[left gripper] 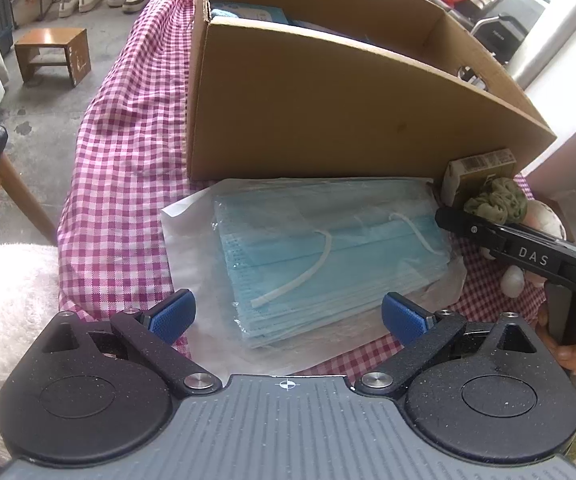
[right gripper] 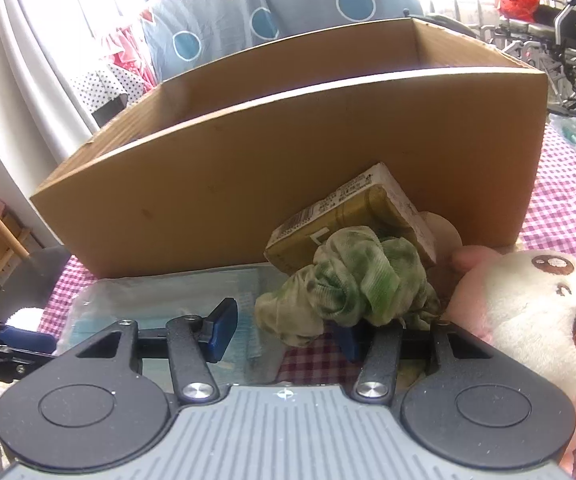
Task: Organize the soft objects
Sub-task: 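Bring the open right gripper down to the blue face mask pack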
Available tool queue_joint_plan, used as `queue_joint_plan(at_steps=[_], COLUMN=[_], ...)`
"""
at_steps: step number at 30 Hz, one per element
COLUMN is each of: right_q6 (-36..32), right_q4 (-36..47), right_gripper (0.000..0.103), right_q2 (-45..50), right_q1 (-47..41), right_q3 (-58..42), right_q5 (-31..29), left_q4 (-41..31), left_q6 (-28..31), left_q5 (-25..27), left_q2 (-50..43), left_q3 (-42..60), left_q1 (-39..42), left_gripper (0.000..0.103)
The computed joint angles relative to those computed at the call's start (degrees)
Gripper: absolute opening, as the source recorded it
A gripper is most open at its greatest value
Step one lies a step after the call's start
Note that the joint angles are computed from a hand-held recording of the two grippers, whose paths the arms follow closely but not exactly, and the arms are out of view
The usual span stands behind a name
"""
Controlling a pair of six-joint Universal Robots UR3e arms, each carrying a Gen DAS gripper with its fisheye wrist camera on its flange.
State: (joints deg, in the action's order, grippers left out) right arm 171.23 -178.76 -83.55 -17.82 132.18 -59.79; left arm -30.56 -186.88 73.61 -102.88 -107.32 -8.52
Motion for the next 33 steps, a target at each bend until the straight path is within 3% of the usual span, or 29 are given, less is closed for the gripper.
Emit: queue_joint_plan(at_steps=[11, 23, 33], right_q6=[-0.69, 3.47, 3.48], right_q4=[22.52, 29.09, 37.03], right_gripper=[0.063, 0.068, 0.068], right_q2=[-3.96, -4.03, -6.0], right_q1=[-4.55, -0.25, -1.48], right_q3=[-4.67, -9.8, -9.5], right_q5=[9.75, 6.73, 11.4], left_q4=[1.71, 6.03, 9.93], left_q6=[1.52, 3.03, 3.13], left_q5=[-3.82, -7.52, -9.32], left_q2=[0.85, 1.42, 2.23], left_q3=[-3.18, -7.28, -10.53], left_q1=[2.39, 5.14, 8.68], left_gripper=[0.1, 0.1, 0.101])
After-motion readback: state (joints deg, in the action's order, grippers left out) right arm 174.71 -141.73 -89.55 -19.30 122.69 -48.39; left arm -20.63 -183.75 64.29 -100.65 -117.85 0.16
